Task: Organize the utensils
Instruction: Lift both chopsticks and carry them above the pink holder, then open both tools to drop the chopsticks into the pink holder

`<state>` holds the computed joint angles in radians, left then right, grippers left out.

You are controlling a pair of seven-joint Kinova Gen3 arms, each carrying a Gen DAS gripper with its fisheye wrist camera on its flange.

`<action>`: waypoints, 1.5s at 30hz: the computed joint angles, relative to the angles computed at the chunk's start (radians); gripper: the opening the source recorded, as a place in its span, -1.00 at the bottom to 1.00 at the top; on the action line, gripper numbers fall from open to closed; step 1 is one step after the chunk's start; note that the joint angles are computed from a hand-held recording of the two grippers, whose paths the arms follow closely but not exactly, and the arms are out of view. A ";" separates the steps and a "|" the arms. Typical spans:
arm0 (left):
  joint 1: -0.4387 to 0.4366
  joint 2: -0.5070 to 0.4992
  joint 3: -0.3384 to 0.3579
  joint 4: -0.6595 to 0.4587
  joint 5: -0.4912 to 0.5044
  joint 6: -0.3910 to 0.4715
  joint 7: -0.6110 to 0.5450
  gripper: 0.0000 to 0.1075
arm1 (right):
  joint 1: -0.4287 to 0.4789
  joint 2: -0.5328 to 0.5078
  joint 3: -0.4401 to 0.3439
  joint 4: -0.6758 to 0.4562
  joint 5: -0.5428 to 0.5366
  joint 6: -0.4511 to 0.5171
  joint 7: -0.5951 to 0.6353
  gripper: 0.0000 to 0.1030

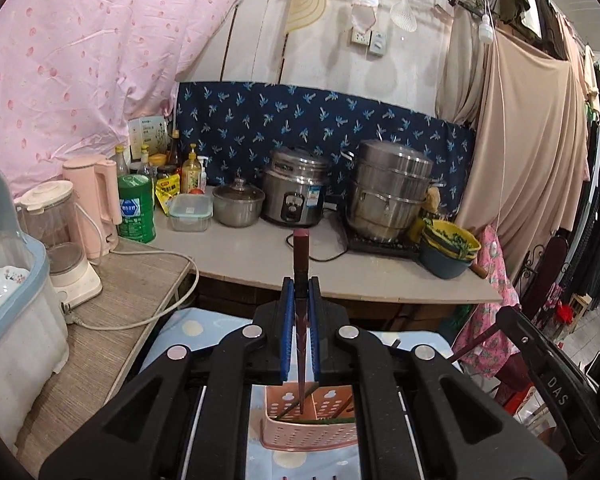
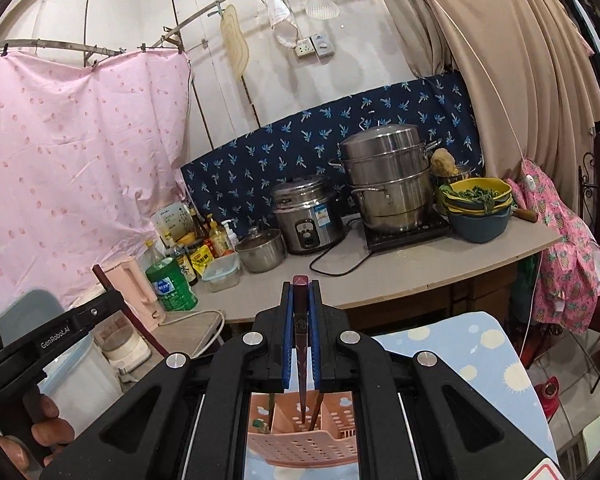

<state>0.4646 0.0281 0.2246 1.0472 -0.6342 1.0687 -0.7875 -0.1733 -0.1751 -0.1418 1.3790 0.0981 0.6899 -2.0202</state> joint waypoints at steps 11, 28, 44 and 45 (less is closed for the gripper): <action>-0.019 0.020 -0.028 0.070 0.060 -0.015 0.002 -0.87 | -0.015 0.030 0.003 0.043 0.007 0.017 -0.001 -0.86; -0.018 -0.012 -0.007 0.121 0.022 0.004 0.037 -0.53 | -0.008 -0.043 -0.004 0.099 -0.007 0.004 -0.007 -0.62; -0.029 -0.091 0.082 0.225 -0.038 0.048 0.111 -0.53 | -0.006 -0.178 -0.013 0.235 -0.087 0.044 0.023 -0.61; -0.030 -0.100 0.090 0.241 -0.042 0.050 0.118 -0.53 | -0.004 -0.189 -0.015 0.248 -0.091 0.049 0.024 -0.61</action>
<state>0.4342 -0.0724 0.3149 1.2881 -0.6762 1.1184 -0.6698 -0.1775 -0.3639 -0.1569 1.6272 0.0076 0.7388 -1.9964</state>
